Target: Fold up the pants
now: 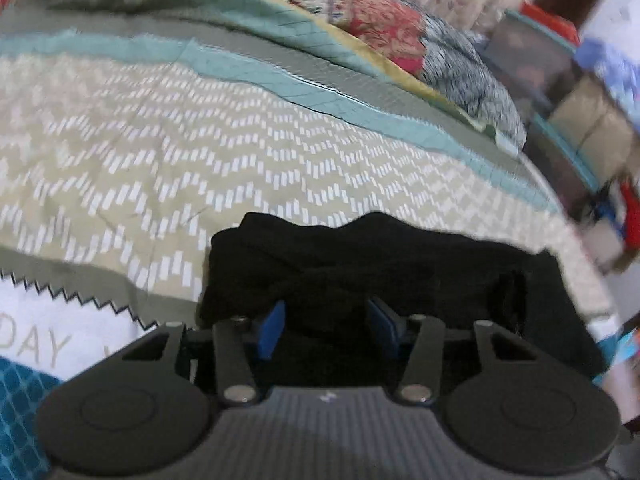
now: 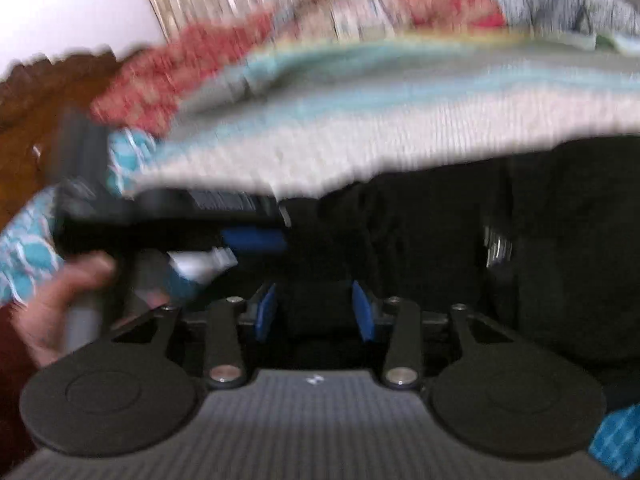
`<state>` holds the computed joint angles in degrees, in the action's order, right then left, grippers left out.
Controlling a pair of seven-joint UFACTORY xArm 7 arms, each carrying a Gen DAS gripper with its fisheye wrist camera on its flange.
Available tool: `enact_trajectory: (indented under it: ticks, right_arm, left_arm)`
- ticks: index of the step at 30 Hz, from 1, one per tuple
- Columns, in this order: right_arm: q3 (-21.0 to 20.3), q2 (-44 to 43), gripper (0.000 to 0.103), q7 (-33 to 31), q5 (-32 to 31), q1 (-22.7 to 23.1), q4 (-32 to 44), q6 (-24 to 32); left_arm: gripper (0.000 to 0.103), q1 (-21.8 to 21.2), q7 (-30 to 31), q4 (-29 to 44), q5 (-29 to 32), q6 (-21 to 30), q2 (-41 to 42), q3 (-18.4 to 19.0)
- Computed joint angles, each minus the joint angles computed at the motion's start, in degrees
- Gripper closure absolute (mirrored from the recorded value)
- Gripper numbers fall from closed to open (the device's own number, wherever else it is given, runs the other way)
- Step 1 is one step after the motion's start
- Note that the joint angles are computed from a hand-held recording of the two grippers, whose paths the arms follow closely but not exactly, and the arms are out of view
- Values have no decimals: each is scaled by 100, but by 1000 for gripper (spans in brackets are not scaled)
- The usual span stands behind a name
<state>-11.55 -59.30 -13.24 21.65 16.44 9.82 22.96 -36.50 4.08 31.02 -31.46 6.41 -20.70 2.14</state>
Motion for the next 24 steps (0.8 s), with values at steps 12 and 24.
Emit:
enact_trajectory:
  ticks: [12, 24]
  right_arm:
    - [85, -1053, 55, 332, 11, -407, -154, 644]
    - [130, -1956, 56, 746, -117, -744, -523, 847]
  left_arm:
    - [39, 861, -1805, -358, 1241, 308, -1041, -824]
    - [39, 1856, -3668, -751, 2941, 1823, -1992, -1994]
